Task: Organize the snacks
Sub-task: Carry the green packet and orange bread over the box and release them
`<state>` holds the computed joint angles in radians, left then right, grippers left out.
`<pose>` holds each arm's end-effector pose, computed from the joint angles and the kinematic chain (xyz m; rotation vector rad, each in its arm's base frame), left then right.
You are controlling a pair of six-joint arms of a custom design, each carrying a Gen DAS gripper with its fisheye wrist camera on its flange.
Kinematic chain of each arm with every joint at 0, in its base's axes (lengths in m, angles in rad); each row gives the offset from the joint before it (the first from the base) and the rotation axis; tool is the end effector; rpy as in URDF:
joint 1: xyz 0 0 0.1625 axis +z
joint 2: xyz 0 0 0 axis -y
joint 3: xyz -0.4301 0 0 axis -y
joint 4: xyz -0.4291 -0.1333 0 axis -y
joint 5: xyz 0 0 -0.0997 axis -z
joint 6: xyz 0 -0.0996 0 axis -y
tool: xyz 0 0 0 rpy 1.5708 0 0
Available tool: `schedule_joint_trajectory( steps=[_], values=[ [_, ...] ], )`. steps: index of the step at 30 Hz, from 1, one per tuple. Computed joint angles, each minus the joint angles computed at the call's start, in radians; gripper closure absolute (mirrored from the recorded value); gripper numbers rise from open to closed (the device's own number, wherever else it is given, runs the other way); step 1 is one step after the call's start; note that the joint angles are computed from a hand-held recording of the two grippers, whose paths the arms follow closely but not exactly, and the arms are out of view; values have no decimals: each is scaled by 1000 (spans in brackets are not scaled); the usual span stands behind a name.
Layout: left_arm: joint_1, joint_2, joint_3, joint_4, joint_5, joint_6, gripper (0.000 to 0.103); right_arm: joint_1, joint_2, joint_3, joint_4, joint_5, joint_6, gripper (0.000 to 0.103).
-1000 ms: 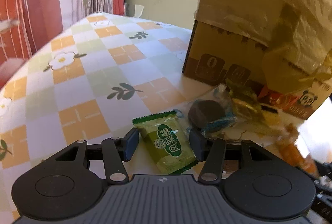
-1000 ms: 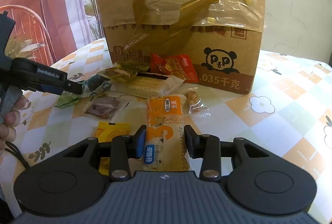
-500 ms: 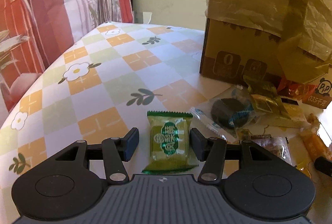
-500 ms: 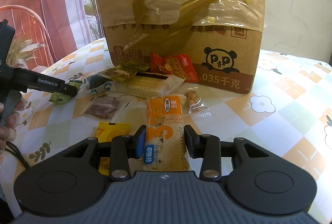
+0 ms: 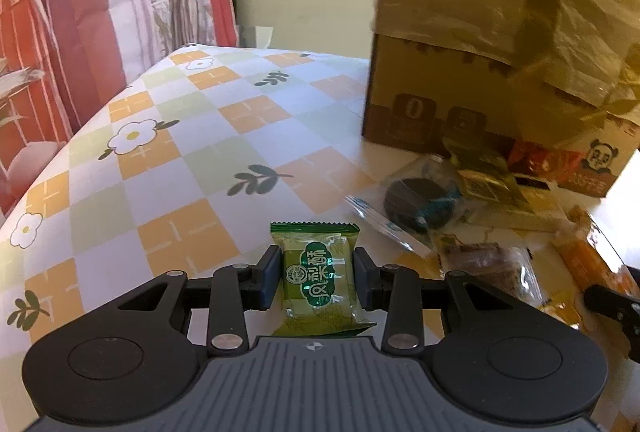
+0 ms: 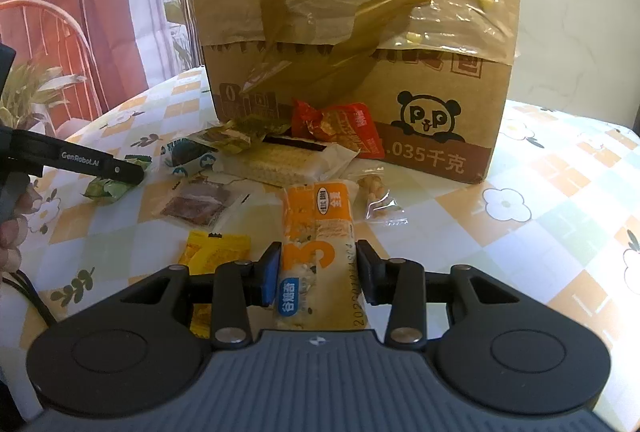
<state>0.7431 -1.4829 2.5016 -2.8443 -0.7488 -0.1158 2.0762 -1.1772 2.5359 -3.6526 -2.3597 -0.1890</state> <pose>-0.1376 -0.4065 0.1851 0.7148 2.3093 -0.7534 0.2371 -0.2991 0.1536 0.4399 -2.2742 1.0046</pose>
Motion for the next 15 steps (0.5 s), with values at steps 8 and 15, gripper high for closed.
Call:
schedule_joint_trajectory(
  steps=[8, 15],
  values=[
    [1, -29, 11, 12, -38, -12, 63, 2, 0, -3, 9, -7, -3, 62],
    [-2, -63, 13, 39, -66, -27, 63, 5, -6, -2, 20, -6, 5, 63]
  ],
)
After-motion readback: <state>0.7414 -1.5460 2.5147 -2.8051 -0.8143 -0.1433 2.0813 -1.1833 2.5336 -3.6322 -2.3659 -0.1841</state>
